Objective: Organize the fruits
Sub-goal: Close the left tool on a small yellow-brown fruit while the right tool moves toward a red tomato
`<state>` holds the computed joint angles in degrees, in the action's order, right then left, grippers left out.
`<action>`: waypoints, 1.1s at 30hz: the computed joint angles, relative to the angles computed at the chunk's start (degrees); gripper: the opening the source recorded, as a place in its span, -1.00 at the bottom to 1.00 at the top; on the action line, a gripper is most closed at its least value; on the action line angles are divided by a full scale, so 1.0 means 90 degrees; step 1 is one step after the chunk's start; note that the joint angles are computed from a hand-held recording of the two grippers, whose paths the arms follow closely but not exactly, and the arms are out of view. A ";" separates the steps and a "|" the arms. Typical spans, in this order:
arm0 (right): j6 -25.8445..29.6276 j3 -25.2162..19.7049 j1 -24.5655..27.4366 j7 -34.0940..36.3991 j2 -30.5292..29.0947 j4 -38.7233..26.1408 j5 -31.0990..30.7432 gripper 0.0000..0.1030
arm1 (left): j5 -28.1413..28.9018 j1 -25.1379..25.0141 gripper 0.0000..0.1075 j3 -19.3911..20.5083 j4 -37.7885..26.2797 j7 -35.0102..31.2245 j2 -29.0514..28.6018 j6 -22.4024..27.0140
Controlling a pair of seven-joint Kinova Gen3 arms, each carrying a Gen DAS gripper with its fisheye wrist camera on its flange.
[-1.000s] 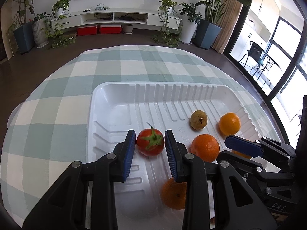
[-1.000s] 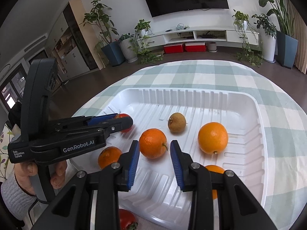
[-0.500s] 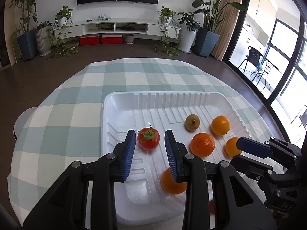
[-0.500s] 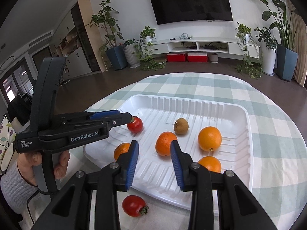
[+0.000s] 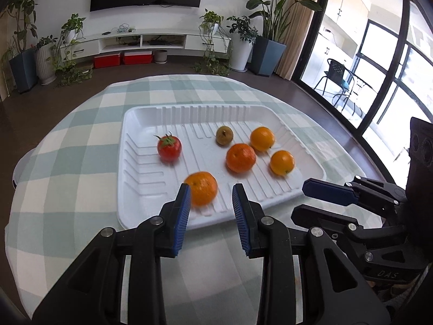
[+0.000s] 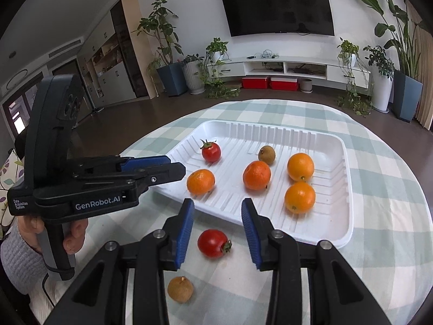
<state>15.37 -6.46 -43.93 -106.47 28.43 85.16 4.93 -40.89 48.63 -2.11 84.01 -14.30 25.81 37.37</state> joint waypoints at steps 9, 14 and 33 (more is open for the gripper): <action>-0.0039 0.0032 -0.0086 -0.0003 -0.0109 0.0234 0.0069 -0.17 | 0.0393 0.0199 -0.44 0.0321 0.0084 -0.0447 0.0106 -0.0110; -0.0049 -0.0006 -0.0082 0.0030 -0.0144 0.0283 0.0066 -0.15 | 0.0696 0.0269 -0.44 0.0411 0.0054 -0.0813 0.0227 -0.0171; 0.0025 -0.0095 -0.0036 0.0103 -0.0138 0.0330 0.0005 -0.07 | 0.1442 0.0311 -0.43 0.0319 0.0054 -0.1659 0.0337 -0.0657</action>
